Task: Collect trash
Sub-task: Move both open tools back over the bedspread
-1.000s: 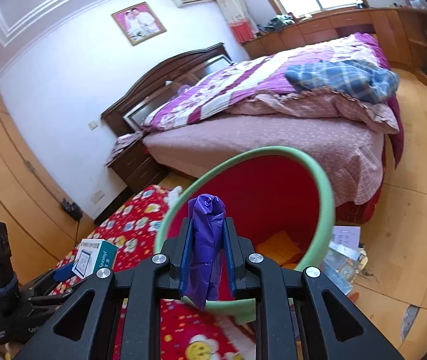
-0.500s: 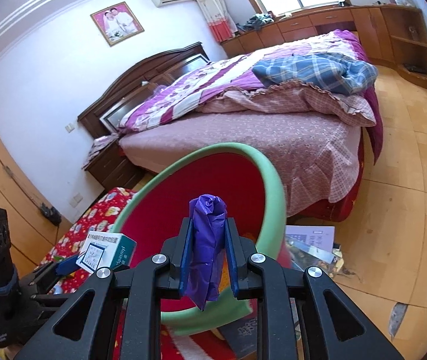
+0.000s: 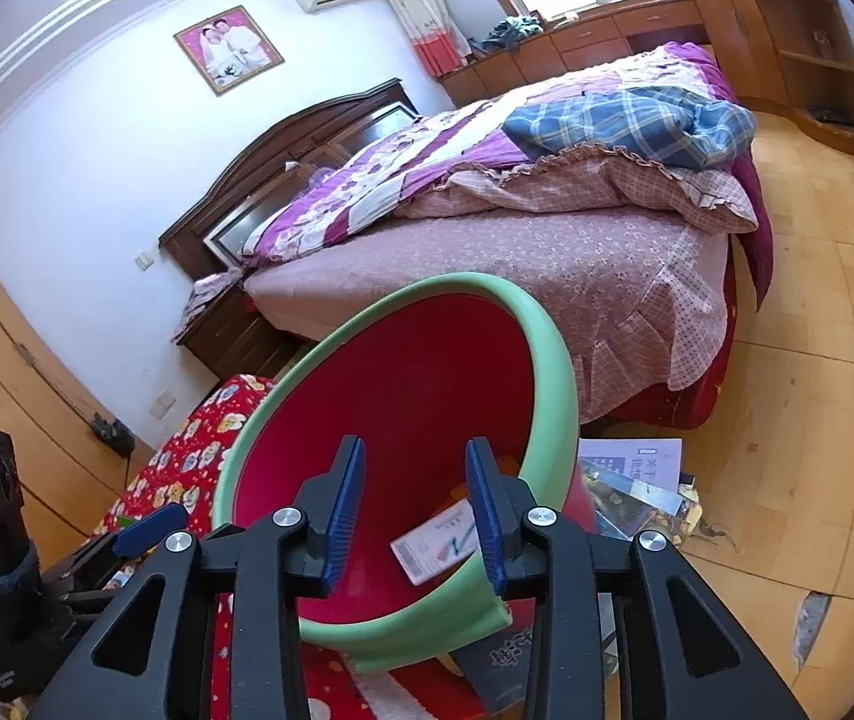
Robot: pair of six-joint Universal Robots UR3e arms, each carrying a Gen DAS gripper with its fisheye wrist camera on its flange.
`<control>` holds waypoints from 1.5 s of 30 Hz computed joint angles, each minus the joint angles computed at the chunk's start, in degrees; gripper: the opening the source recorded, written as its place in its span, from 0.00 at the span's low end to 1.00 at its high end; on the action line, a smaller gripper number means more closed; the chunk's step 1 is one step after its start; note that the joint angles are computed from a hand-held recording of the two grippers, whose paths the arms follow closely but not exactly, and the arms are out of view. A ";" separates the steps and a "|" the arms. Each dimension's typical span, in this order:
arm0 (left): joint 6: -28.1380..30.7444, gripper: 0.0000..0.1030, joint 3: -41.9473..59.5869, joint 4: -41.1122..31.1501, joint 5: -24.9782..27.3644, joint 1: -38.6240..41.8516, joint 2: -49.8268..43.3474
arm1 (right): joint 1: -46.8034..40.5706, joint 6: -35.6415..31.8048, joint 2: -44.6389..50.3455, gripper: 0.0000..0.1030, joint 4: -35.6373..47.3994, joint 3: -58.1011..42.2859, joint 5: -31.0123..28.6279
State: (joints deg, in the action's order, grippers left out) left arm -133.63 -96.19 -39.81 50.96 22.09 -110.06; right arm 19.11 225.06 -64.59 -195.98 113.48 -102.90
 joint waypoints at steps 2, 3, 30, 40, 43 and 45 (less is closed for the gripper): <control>-0.01 0.91 -0.50 -0.49 -0.23 0.97 0.97 | 0.54 0.26 -0.38 0.36 0.38 -0.15 -0.42; 0.23 0.91 -1.05 -0.62 -0.49 1.68 1.69 | 1.00 0.45 -0.53 0.36 0.45 -0.18 -0.91; 0.44 0.91 2.06 -3.43 -0.98 19.02 2.42 | 11.23 0.50 4.46 0.45 12.09 -15.25 -4.64; -2.39 0.91 13.03 -1.74 2.88 23.49 -6.55 | 14.45 -0.07 8.80 0.45 18.07 -24.34 -5.20; -3.79 0.91 18.53 -1.72 4.79 23.94 -10.78 | 15.16 -0.12 9.73 0.45 19.59 -26.50 -5.37; -4.75 0.91 21.95 -1.75 6.38 23.91 -13.43 | 15.57 -0.21 10.30 0.45 20.79 -28.03 -5.49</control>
State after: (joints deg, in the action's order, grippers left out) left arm -138.38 -74.24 -41.55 57.34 46.00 -123.50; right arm 34.68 224.85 -54.29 -175.19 85.45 -108.39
